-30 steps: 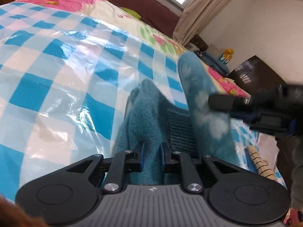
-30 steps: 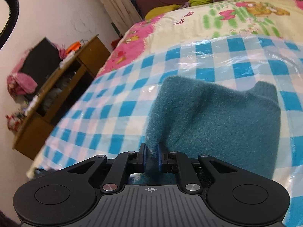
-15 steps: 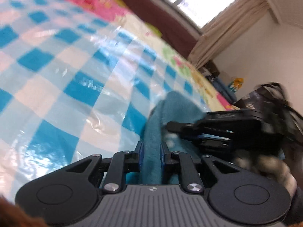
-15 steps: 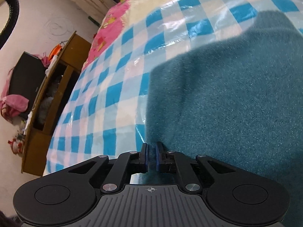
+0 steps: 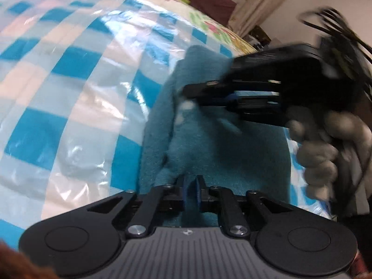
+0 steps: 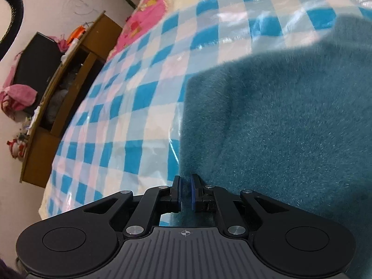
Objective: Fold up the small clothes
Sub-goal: 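Open both grippers to release the folded teal sweater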
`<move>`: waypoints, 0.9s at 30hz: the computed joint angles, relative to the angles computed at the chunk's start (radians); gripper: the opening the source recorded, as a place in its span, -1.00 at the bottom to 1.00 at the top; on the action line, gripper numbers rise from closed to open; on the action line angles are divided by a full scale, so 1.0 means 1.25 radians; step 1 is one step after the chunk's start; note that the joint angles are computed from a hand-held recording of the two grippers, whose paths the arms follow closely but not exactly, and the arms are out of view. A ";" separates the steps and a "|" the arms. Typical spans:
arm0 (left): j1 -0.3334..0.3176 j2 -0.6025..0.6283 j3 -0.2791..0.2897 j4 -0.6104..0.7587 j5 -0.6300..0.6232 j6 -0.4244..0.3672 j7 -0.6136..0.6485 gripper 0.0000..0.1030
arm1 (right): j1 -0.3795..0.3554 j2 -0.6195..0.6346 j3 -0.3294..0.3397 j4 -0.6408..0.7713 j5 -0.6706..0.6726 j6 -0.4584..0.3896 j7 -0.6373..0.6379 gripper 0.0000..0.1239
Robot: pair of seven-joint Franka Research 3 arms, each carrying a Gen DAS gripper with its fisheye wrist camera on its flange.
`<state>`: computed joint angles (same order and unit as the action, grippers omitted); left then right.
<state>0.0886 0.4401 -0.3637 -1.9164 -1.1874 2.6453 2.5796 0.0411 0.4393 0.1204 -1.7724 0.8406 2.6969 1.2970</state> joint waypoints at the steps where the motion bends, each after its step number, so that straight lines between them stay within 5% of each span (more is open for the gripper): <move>1: 0.003 0.001 0.000 0.000 -0.002 -0.004 -0.003 -0.69 | -0.016 -0.022 0.016 -0.023 0.035 0.013 -0.036 -0.79; 5: -0.011 -0.012 -0.001 -0.016 -0.004 0.031 0.017 -0.69 | -0.040 -0.169 0.033 -0.182 0.174 0.088 -0.244 -0.79; 9: -0.030 -0.013 -0.001 -0.018 0.035 0.071 -0.002 -0.69 | 0.007 -0.285 -0.019 -0.346 0.150 0.191 -0.278 -0.79; 13: -0.039 -0.007 -0.006 -0.013 0.085 0.097 -0.043 -0.69 | 0.033 -0.344 -0.063 -0.447 0.216 0.173 -0.326 -0.84; 18: -0.075 -0.011 0.000 -0.016 0.227 0.154 -0.155 -0.69 | 0.046 -0.297 -0.085 -0.434 0.176 0.166 -0.247 -0.93; 20: -0.075 -0.021 -0.005 -0.021 0.272 0.167 -0.178 -0.69 | 0.034 -0.320 -0.083 -0.429 0.284 0.149 -0.342 -0.89; 24: -0.043 -0.033 -0.049 -0.010 0.308 0.173 -0.186 -0.69 | 0.045 -0.330 -0.092 -0.398 0.394 0.220 -0.486 -0.78; 27: -0.022 -0.015 -0.090 0.024 0.307 0.212 -0.162 -0.69 | 0.038 -0.274 -0.094 -0.324 0.436 0.250 -0.523 -0.78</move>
